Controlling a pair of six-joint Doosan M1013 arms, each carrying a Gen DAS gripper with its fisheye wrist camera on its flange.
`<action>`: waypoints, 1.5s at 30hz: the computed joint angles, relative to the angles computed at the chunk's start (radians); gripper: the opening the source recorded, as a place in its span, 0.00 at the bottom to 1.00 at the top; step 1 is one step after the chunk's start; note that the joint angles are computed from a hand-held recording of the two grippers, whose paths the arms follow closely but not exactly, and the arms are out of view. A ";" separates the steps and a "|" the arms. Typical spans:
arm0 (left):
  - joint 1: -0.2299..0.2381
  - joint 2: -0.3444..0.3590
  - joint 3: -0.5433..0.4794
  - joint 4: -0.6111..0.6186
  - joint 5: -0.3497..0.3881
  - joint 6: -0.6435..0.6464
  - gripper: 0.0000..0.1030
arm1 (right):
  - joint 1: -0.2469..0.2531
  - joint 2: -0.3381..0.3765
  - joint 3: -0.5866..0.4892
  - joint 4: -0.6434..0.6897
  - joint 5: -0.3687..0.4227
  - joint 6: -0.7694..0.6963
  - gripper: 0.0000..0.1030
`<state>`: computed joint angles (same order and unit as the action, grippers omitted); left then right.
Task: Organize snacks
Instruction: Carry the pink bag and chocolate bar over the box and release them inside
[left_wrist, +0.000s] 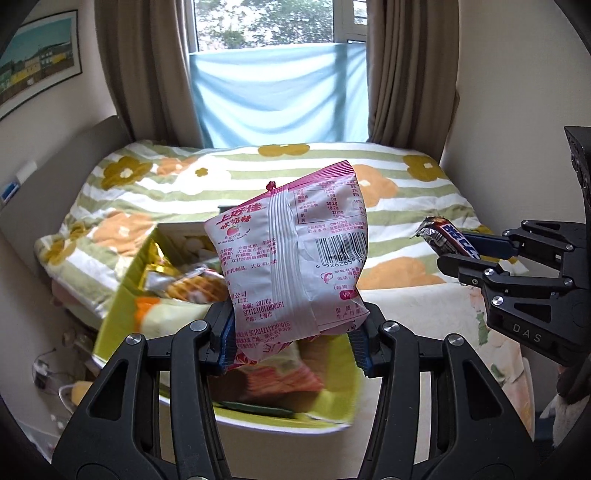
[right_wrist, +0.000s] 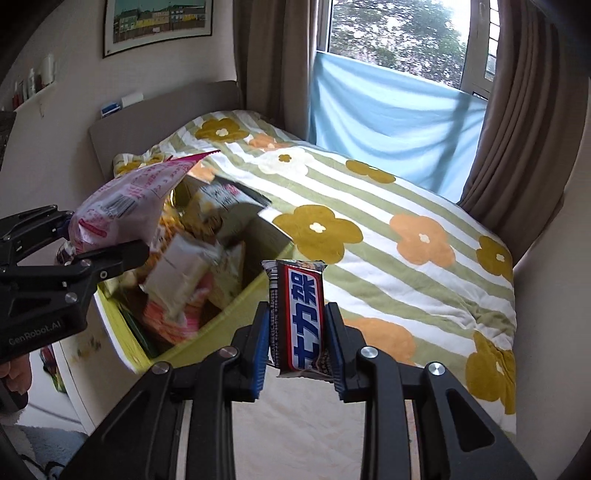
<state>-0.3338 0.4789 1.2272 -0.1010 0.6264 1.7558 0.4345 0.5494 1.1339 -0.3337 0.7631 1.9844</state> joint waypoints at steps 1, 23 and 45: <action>0.016 0.008 -0.015 -0.031 0.015 0.051 0.44 | 0.012 0.019 -0.033 -0.019 0.017 0.037 0.25; 0.133 0.094 -0.103 -0.285 0.139 0.524 1.00 | 0.091 0.193 -0.307 -0.029 0.254 0.365 0.25; 0.168 0.093 -0.104 -0.230 0.199 0.390 1.00 | 0.077 0.174 -0.246 0.035 0.145 0.495 1.00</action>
<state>-0.1655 0.5718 1.1234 -0.3305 0.8256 2.1453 0.5118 0.7238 0.8883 -0.2983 0.9083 2.4792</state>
